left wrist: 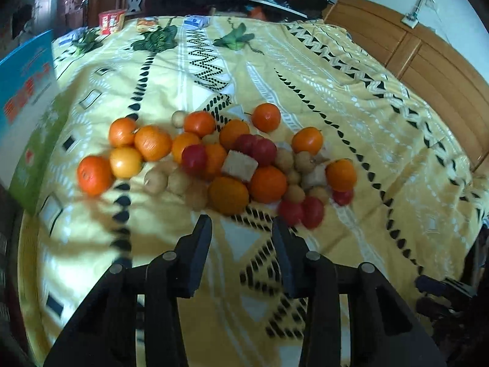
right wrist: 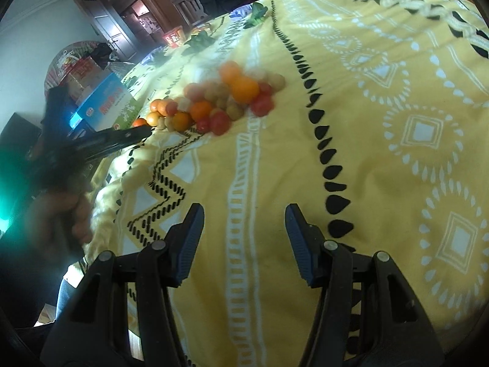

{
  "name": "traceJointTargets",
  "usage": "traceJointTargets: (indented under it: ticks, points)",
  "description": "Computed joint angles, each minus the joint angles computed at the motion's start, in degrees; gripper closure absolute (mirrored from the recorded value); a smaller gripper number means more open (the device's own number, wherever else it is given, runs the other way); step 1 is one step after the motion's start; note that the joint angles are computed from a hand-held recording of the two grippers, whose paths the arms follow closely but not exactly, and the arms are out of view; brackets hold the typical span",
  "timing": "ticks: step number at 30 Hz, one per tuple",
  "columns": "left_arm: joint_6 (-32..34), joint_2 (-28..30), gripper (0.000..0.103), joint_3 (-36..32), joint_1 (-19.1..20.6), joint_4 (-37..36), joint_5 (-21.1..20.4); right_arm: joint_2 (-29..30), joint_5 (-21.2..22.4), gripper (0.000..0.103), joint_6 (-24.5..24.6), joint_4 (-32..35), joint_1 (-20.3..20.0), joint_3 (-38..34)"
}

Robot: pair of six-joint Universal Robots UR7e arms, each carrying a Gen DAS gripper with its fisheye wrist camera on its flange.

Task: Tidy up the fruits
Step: 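Move both open tools back over the fruit spread, then grasp a large orange with the left tool while the right tool grasps a red tomato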

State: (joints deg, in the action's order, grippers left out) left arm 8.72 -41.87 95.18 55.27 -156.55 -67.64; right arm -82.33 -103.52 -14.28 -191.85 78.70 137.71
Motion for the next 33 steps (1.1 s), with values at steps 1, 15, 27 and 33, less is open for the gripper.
traceJointTargets:
  ticks: [1,15,27,33]
  points:
    - [1.9,1.2,0.061,-1.0,0.0,-0.8,0.3,-0.1,0.3,0.047,0.0,0.1,-0.4,-0.1]
    - [10.5,7.5,0.061,-7.9,1.3,0.7,1.4,0.2,3.1,0.047,0.3,2.6,-3.2,-1.7]
    - [3.0,-3.9,0.077,5.3,0.6,-3.8,-2.0,5.3,-0.3,0.048,-4.5,2.4,1.1,-9.5]
    - [2.8,-5.8,0.077,7.0,0.3,-4.1,-4.2,14.1,-6.6,0.047,-11.2,4.9,3.0,-19.9]
